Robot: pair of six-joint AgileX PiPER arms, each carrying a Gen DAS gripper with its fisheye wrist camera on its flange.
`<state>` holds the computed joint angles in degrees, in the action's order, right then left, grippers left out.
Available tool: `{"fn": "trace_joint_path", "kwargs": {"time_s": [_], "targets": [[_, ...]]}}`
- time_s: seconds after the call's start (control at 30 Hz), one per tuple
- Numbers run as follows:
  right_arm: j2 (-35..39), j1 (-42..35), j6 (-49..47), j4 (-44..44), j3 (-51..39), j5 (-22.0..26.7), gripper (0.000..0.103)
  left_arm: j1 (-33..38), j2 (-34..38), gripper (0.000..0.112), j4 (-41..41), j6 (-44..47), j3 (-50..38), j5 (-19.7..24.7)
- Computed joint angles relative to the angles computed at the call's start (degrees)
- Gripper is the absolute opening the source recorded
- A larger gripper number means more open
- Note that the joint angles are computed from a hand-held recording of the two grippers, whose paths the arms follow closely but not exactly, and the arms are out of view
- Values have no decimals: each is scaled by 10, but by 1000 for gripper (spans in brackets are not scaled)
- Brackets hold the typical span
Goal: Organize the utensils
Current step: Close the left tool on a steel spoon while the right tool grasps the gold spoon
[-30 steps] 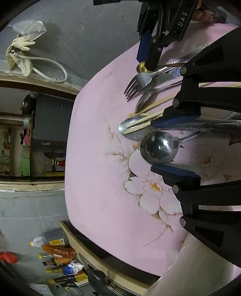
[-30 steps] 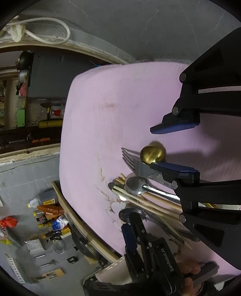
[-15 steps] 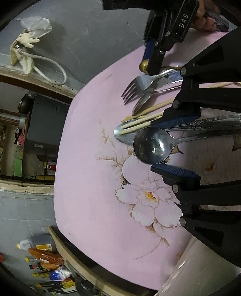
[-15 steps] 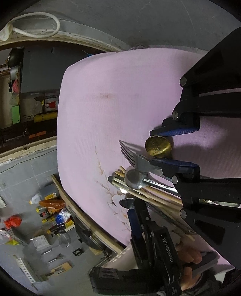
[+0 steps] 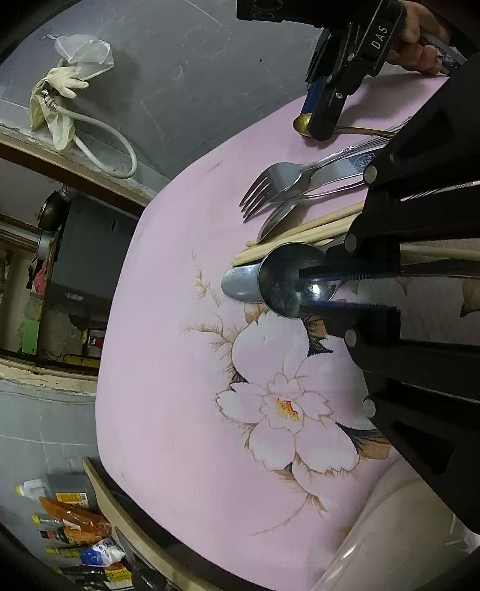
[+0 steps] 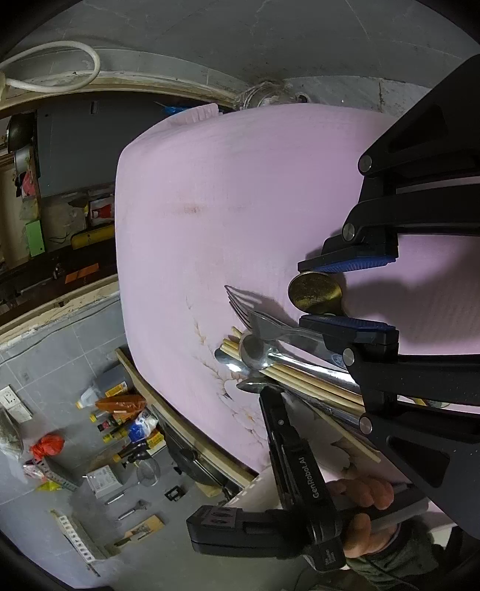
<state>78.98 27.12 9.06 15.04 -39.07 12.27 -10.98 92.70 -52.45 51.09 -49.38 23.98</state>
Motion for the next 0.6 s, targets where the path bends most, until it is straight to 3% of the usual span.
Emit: {"fn": "trace_joint_path", "kwargs": {"time_s": [0.07, 0.13, 0.33, 0.6], "targets": [[1, 3, 22, -26, -2, 0, 20, 0, -15, 43, -39, 36, 21, -13], [-1, 10, 49, -51, 0, -2, 20, 9, -25, 49, -102, 95, 33, -13], [-2, 15, 62, -59, 3, -5, 21, -16, 17, 50, 21, -23, -21, -3], [-3, 13, 26, -19, 5, -4, 21, -25, 47, 51, 39, -29, -56, 6]]}}
